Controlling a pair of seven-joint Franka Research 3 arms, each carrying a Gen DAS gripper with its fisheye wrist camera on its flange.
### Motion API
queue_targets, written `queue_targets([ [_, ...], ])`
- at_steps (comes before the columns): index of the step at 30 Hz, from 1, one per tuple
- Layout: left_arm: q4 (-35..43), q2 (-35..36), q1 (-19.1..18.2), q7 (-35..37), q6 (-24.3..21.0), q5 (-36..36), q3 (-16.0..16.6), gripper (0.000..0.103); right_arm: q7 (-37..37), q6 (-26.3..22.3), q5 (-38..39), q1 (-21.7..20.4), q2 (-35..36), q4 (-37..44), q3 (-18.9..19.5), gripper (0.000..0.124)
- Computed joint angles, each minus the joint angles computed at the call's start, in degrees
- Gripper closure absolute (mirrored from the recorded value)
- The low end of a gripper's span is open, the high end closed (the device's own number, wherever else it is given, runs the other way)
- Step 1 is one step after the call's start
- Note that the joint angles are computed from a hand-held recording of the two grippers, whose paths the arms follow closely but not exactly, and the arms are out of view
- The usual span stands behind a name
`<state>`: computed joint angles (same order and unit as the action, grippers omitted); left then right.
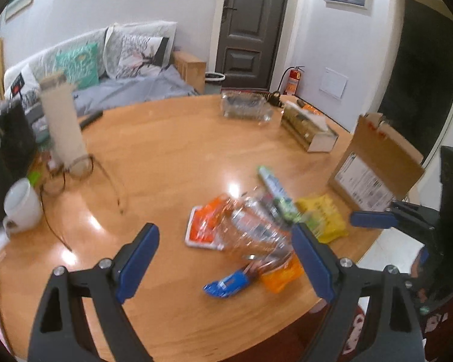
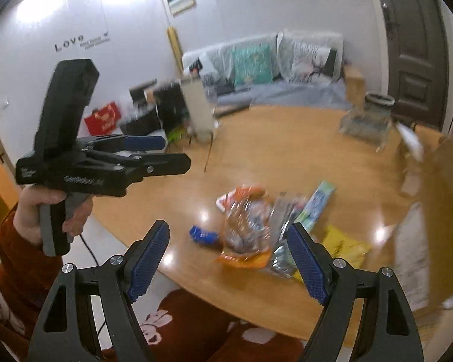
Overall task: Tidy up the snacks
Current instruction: 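Grasp the orange sausage bag with the right tool while the left tool grasps the chocolate bar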
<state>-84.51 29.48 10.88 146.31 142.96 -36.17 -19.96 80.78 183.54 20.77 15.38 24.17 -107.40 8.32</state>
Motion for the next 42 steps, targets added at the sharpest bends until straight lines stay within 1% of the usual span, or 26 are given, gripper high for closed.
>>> queue_targets([
  [3,0.7,2.3,0.4,0.6,0.1,0.3,0.1,0.016,1.7,-2.8,-1.7,3.9,5.8,6.4,-4.2,0.046],
  [5,1.6,4.0,1.0,1.2,-0.7,0.7,-0.1,0.016,5.9,-4.7,-3.9,10.1,10.0,11.1,-11.8,0.046],
  [6,1.3,4.4,1.5,1.7,-0.7,0.4,-0.4,0.016,8.4,-4.8,-5.1,13.0,11.3,12.0,-15.3,0.046],
  [7,1.5,5.0,1.8,2.0,-1.0,0.3,-0.6,0.016,11.7,-5.7,-7.8,15.3,13.5,14.3,-18.7,0.046],
  [8,2.3,5.5,2.0,1.8,-1.7,0.5,-0.7,0.016,12.0,-6.7,-7.7,16.3,15.0,16.2,-20.0,0.046],
  [9,2.6,6.0,2.4,1.9,-2.1,0.3,-0.9,0.016,12.2,-7.9,-8.5,15.5,16.3,18.1,-19.4,0.046],
  [11,3.3,7.0,2.8,2.4,-3.1,0.2,-1.2,0.016,11.5,-10.4,-10.0,13.0,18.3,21.4,-16.6,0.046],
  [12,3.4,7.1,2.8,2.4,-3.2,0.4,-1.2,0.016,12.0,-12.2,-10.9,12.6,19.7,23.9,-16.7,0.046],
  [14,3.8,7.7,2.7,2.7,-3.2,0.9,-1.1,0.016,14.2,-15.5,-13.0,12.8,22.6,28.2,-17.9,0.046],
  [16,4.3,8.1,2.8,2.9,-3.6,1.2,-1.3,0.016,14.6,-17.0,-14.1,11.3,23.9,30.4,-16.5,0.046],
  [19,4.6,8.4,3.3,4.2,-4.4,0.9,-1.8,0.016,17.3,-18.5,-16.4,11.4,25.7,33.0,-17.7,0.046],
  [20,4.6,8.4,3.3,4.6,-4.5,0.9,-2.0,0.016,17.8,-18.9,-17.1,11.3,26.0,33.4,-17.6,0.048],
  [21,4.8,8.5,3.3,5.1,-4.8,0.9,-2.1,0.016,18.8,-19.0,-17.7,11.5,26.1,33.4,-18.0,0.060],
  [22,4.9,8.5,3.3,5.6,-4.9,0.9,-2.1,0.016,19.3,-19.1,-18.2,11.4,26.1,33.4,-17.9,0.064],
  [23,5.0,8.6,3.1,5.6,-4.9,0.9,-2.1,0.016,18.5,-19.0,-18.3,10.4,25.7,33.0,-16.5,0.064],
  [25,5.6,9.0,2.6,4.7,-5.0,1.3,-1.7,0.016,18.0,-19.1,-18.7,9.8,25.1,32.3,-15.6,0.066],
  [27,6.2,9.3,2.3,3.6,-5.2,1.4,-1.5,0.016,17.0,-18.9,-19.2,9.7,24.2,31.3,-14.9,0.075],
  [28,6.4,9.5,2.3,3.1,-5.2,1.4,-1.5,0.016,17.6,-18.6,-19.8,10.4,23.9,30.8,-15.9,0.074],
  [29,6.4,9.5,2.4,3.0,-5.1,1.3,-1.6,0.016,17.7,-18.5,-20.1,10.6,23.7,30.5,-16.1,0.073],
  [30,6.4,9.5,2.4,2.8,-5.0,1.2,-1.6,0.016,17.2,-19.1,-19.9,10.1,23.7,30.8,-15.3,0.062],
  [31,6.4,9.5,2.4,2.6,-4.7,1.2,-1.6,0.016,17.3,-19.1,-19.8,9.9,23.8,31.0,-15.2,0.047],
  [32,6.4,9.5,2.2,2.3,-4.4,1.4,-1.6,0.016,17.6,-18.4,-19.8,9.9,23.9,30.9,-15.3,0.043],
  [35,7.1,10.0,1.7,1.0,-4.2,2.2,-1.3,0.016,17.3,-18.3,-18.8,8.7,24.4,31.6,-14.2,0.043],
  [38,7.5,10.4,1.6,0.4,-4.6,2.9,-1.5,0.016,14.7,-19.7,-16.0,5.4,25.4,33.4,-10.1,0.043],
  [40,7.3,10.3,1.5,0.3,-4.3,3.3,-1.5,0.016,12.8,-18.5,-15.3,4.9,25.3,33.0,-9.3,0.043],
  [42,7.3,10.4,1.5,0.2,-4.4,3.5,-1.7,0.016,10.4,-18.9,-14.5,4.2,25.4,33.3,-8.0,0.043],
])
